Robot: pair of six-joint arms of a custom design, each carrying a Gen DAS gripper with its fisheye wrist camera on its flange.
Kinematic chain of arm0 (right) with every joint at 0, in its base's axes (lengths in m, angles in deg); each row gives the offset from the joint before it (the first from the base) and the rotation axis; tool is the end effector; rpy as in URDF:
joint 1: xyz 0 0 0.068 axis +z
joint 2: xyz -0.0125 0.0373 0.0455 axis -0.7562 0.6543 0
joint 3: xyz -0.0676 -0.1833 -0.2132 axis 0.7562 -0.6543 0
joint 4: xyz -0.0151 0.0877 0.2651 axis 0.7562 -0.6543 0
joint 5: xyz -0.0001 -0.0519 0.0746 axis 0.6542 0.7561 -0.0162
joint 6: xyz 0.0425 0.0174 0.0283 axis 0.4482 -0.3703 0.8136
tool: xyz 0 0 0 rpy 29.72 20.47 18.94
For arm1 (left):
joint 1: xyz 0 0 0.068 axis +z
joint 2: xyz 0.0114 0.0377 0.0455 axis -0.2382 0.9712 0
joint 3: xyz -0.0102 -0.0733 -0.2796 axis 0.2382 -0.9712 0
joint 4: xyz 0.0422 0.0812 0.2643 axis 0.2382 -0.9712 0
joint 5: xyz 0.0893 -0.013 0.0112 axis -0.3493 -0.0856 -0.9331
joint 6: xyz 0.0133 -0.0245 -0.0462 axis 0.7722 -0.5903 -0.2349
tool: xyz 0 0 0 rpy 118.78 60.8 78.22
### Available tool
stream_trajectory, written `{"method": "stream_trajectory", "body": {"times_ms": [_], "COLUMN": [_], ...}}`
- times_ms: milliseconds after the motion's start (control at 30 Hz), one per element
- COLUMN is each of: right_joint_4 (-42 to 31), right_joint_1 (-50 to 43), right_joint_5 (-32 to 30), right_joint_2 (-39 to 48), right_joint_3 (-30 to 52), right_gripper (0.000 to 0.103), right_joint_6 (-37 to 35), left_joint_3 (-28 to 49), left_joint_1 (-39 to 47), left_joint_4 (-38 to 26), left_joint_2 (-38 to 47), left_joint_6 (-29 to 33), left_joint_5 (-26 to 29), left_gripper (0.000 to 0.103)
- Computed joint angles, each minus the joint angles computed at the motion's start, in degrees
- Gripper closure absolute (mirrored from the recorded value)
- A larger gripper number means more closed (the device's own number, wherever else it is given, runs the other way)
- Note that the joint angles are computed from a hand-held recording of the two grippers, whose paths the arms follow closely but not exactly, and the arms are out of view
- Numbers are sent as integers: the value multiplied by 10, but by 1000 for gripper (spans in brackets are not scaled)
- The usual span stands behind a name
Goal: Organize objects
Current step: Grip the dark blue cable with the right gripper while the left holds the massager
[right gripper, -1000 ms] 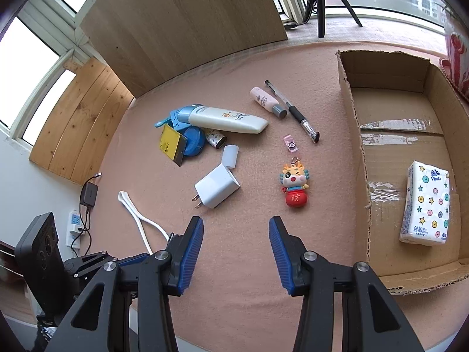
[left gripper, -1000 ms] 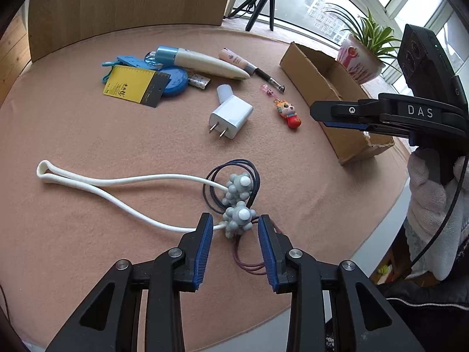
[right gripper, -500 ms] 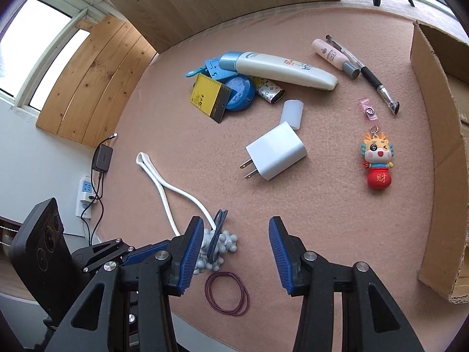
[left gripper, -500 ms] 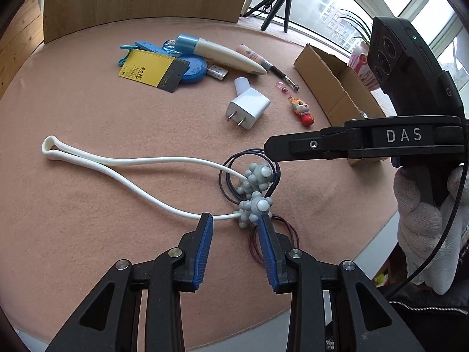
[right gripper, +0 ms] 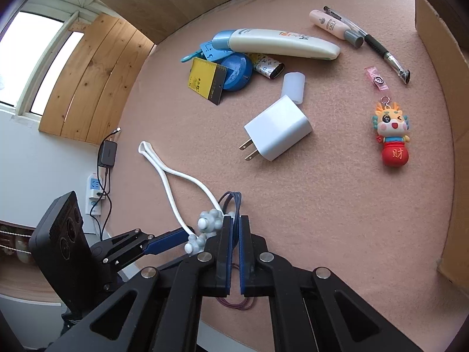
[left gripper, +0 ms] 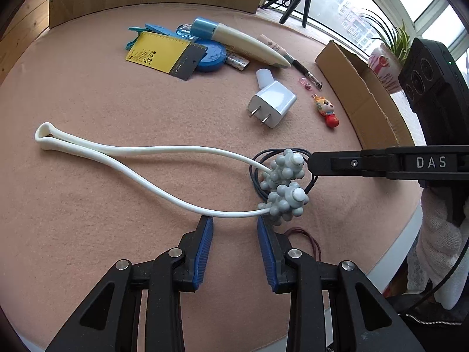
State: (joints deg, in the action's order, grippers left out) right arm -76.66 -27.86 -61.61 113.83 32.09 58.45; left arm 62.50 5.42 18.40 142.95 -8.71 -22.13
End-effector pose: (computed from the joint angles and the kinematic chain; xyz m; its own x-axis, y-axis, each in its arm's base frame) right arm 0.1870 0.0895 0.2500 -0.9865 -0.0064 -0.1636 -0.0912 0.8514 0.5166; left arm 0.1533 0.0363 0.2326 -0.9141 0.2041 -0.3503 0.3188 0.8957 -0.3101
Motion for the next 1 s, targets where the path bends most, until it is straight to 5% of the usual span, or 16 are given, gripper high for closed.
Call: {"method": "stream_trajectory", "body": {"times_ms": [433,1000], "right_joint_4": [-29,-67], "right_joint_1": [-57,-102], "right_joint_5": [70,65], "right_joint_2": [-12,-42], "right_joint_3": [-13,14], "right_gripper": [100,100], "right_joint_6": [-41,-88], "left_joint_3": [57,37], "left_joint_1": [-83,-123], "left_joint_4": [168,88], "left_joint_2": [135,34], "left_joint_6": [-139,-122], "left_joint_5": [-34,-4], "left_gripper": [69,69]}}
